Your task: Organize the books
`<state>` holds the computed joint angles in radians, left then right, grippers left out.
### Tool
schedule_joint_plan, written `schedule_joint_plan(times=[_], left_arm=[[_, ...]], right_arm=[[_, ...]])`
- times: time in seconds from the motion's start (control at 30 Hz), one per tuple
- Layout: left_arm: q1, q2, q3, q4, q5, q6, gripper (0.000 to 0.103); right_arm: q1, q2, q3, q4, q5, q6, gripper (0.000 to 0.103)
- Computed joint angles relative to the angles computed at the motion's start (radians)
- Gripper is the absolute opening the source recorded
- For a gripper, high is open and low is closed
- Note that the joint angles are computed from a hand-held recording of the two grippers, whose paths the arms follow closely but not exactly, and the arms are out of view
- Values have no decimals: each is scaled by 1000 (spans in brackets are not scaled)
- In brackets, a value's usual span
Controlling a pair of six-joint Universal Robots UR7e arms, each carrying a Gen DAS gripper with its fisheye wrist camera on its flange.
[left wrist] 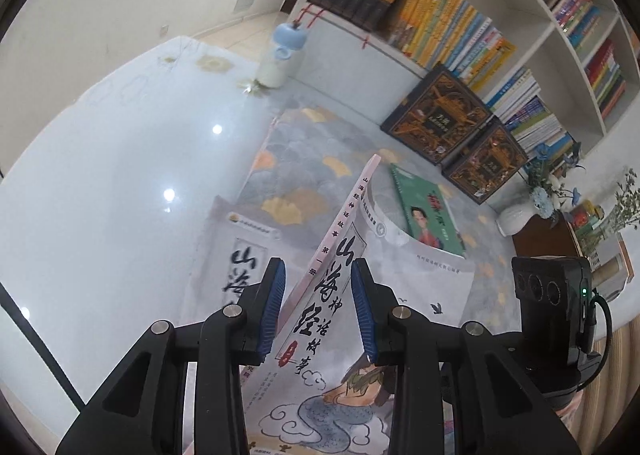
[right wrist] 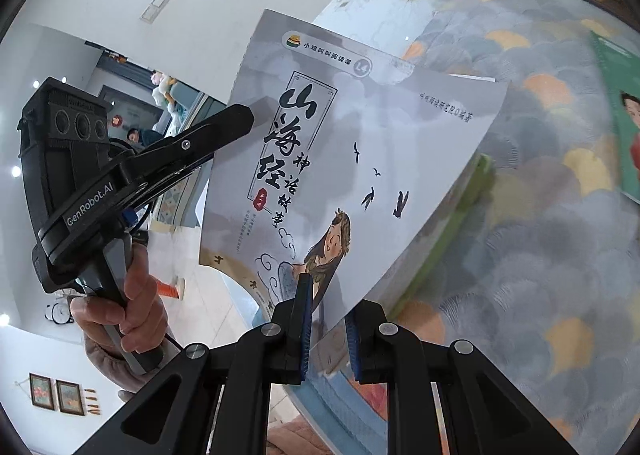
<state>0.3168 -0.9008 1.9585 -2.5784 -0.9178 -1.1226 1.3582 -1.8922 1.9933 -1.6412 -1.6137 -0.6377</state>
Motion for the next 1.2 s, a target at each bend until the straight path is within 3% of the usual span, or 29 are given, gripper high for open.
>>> schedule_joint_plan(times=[0.6, 0.83, 1.2], left_arm=[[62, -37, 87, -29, -22, 11, 30], [80, -51, 118, -47, -31, -9, 30], [84, -44, 111, 0, -23, -25, 32]], right_arm=[[-90, 89, -18, -25, -13, -62, 17], [-49, 74, 2, -47, -15, -22, 17], [-62, 32, 35, -51, 2, -35, 18]])
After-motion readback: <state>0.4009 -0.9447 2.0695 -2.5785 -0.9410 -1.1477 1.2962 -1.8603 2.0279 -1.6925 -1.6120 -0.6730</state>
